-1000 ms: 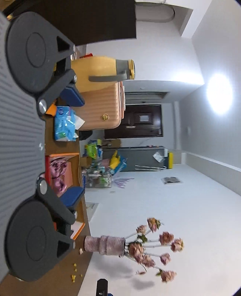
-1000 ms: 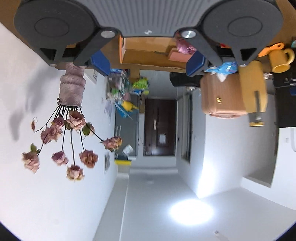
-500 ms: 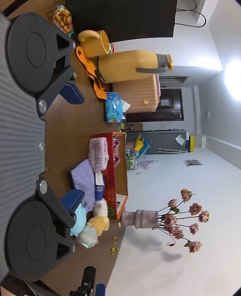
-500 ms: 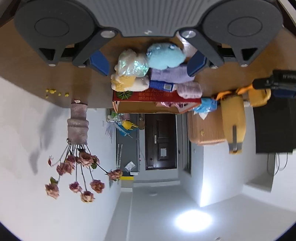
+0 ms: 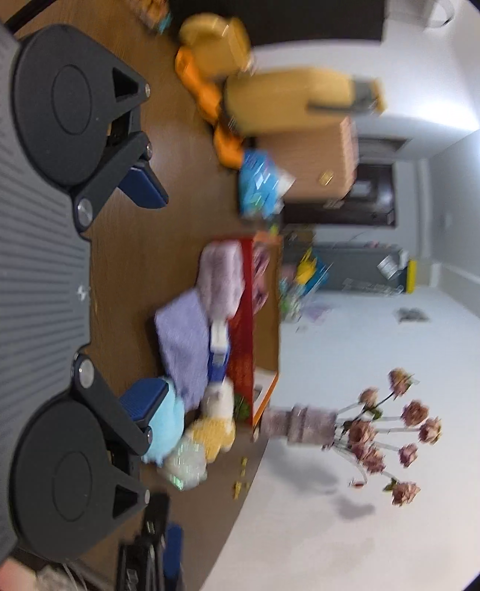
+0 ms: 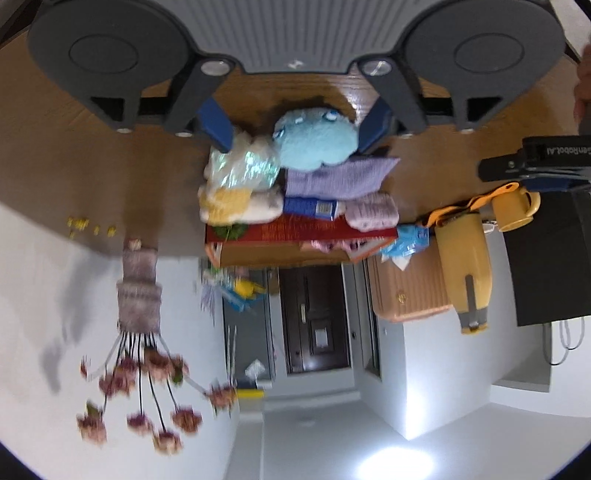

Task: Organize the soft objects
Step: 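Move the right gripper back to the light blue plush toy, then close the right gripper on the light blue plush toy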

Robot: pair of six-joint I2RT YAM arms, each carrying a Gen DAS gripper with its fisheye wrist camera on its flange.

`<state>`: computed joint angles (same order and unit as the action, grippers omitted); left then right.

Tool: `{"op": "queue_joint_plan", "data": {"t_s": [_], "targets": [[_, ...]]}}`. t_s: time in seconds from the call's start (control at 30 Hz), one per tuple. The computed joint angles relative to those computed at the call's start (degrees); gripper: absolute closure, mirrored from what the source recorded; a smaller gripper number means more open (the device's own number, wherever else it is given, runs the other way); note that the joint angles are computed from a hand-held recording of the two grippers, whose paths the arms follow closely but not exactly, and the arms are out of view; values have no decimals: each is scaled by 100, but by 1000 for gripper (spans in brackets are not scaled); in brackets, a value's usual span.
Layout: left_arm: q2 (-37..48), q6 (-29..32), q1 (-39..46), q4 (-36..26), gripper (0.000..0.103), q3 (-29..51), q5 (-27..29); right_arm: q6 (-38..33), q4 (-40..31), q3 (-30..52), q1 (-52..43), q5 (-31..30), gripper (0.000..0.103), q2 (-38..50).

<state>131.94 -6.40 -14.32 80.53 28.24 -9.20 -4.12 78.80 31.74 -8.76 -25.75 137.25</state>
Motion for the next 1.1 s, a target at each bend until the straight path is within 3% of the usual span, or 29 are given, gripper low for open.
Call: {"op": "queue_joint_plan", "data": {"t_s": [0.17, 0.3, 0.47, 0.57, 0.7, 0.97, 1.1], "targets": [[50, -262, 14, -1300, 7, 1033, 831, 252, -1207, 848, -61, -85, 48, -51], [234, -595, 133, -2458, 25, 2026, 1597, 621, -2377, 1676, -182, -681, 57, 129], [598, -945, 281, -3622, 36, 3107, 2241, 1070, -2941, 2430, -202, -1034, 64, 532], [797, -1087, 405, -4151, 59, 3548, 2754, 1307, -3304, 2865, -196, -1282, 70, 755], [837, -1270, 530, -4092, 72, 3484, 3159, 1328, -3375, 2932, -133, -1303, 73, 789], [240, -1199, 660, -3431, 71, 2138, 3251, 828, -3476, 2083, -188, -1685, 74, 321], [279, -1283, 696, -3177, 70, 1932, 3255, 844, -3194, 1878, -179, -1660, 73, 322]]}}
